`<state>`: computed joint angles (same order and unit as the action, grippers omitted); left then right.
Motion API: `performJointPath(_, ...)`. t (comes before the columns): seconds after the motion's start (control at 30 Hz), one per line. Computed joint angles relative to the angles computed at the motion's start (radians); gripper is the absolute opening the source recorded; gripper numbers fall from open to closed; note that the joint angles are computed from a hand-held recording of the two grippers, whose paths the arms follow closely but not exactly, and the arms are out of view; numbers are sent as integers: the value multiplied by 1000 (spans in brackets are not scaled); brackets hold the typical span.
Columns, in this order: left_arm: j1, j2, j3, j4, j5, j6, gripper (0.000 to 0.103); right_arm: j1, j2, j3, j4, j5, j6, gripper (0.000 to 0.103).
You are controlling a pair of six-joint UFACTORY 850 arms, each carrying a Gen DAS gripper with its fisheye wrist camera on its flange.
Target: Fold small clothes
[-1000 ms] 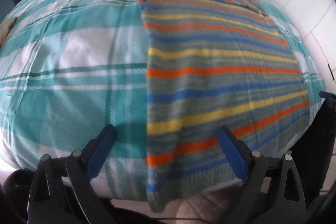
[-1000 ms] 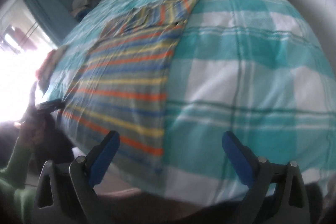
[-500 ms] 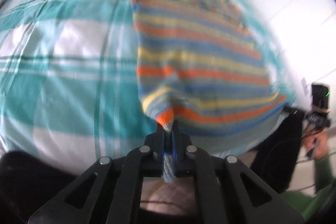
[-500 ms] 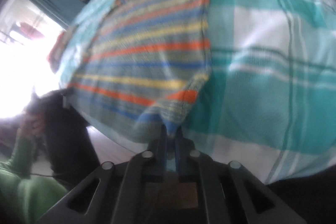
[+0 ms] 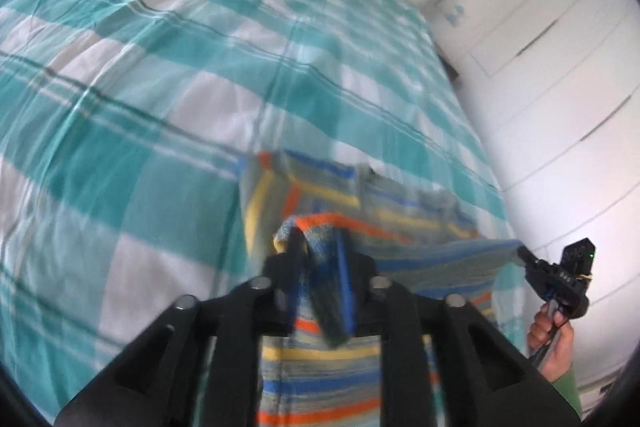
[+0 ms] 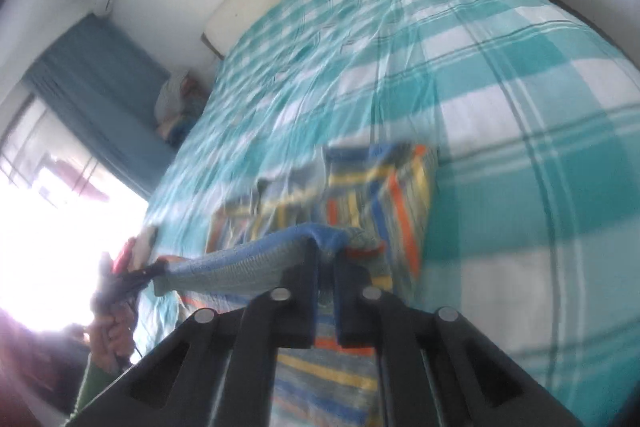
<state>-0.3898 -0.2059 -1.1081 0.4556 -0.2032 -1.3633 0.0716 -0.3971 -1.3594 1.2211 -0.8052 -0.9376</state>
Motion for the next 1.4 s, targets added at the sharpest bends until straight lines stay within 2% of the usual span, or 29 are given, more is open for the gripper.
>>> performJointPath(0.03,20,-30,-28,-85,-58,49,60,8,-58,-58,0,45,55,21)
performJointPath(0.07,36,-39,-31,-127,-76,57,59,7,-86,-90,-31,94,118,49)
performJointPath(0.1,45,-36,-18,-128,-52,39,59,5,-100,-99,-43,125,145,53)
performJointPath(0.17,38,11,43,-16,-7,-47,62,-7,-93,-79,20,110,75,53)
performJointPath(0.23,12,54,89,85,-25,-94,74,-15,-44,-26,27,99,-19,53)
performJointPath(0.3,-24,97,134,123,-58,-94,76,-19,10,24,-60,87,-45,53)
performJointPath(0.37,-62,141,188,132,-50,-101,79,-29,59,80,-141,47,-67,53)
performJointPath(0.4,-84,157,211,160,-50,-141,84,-31,96,121,-179,33,-77,53)
performJointPath(0.47,-123,156,223,187,-69,-191,86,-36,143,186,-233,14,-83,53)
performJointPath(0.5,-138,141,216,154,-77,-163,86,-38,154,210,-253,5,-74,53)
performJointPath(0.53,-146,117,194,122,-93,-126,81,-40,156,228,-271,3,-60,54)
performJointPath(0.57,-161,95,177,132,-114,-129,72,-37,155,244,-287,0,-37,54)
performJointPath(0.6,-173,70,156,139,-135,-125,44,-39,153,256,-279,-13,-43,54)
performJointPath(0.63,-183,44,133,132,-157,-95,6,-33,143,258,-269,-30,-56,52)
performJointPath(0.67,-197,18,106,131,-209,-68,8,-23,135,256,-271,-35,-66,33)
performJointPath(0.7,-208,6,93,162,-248,-83,6,-7,139,260,-313,1,-49,13)
performJointPath(0.73,-213,12,96,174,-261,-94,6,4,148,269,-357,47,-14,9)
performJointPath(0.83,-207,32,121,181,-240,-122,6,-18,176,303,-359,48,13,8)
performJointPath(0.9,-212,10,106,192,-260,-123,7,-18,175,315,-346,63,4,8)
performJointPath(1.0,-240,12,103,256,-311,-199,20,-4,193,332,-323,109,-36,12)
performJointPath(1.03,-250,23,109,264,-331,-227,35,-4,210,342,-316,115,-44,24)
performJointPath(1.07,-267,42,120,294,-364,-281,45,-7,228,354,-317,123,-43,44)
performJointPath(1.1,-295,68,137,353,-407,-363,64,-14,252,373,-310,137,-55,53)
performJointPath(1.13,-324,91,152,416,-447,-444,77,-22,292,406,-283,173,-93,64)
performJointPath(1.2,-384,131,176,520,-521,-579,87,-37,368,472,-232,257,-174,74)
performJointPath(1.23,-409,142,179,549,-546,-617,88,-47,398,501,-206,290,-205,78)
performJointPath(1.4,-483,108,127,643,-602,-677,94,-110,456,581,-79,328,-290,78)
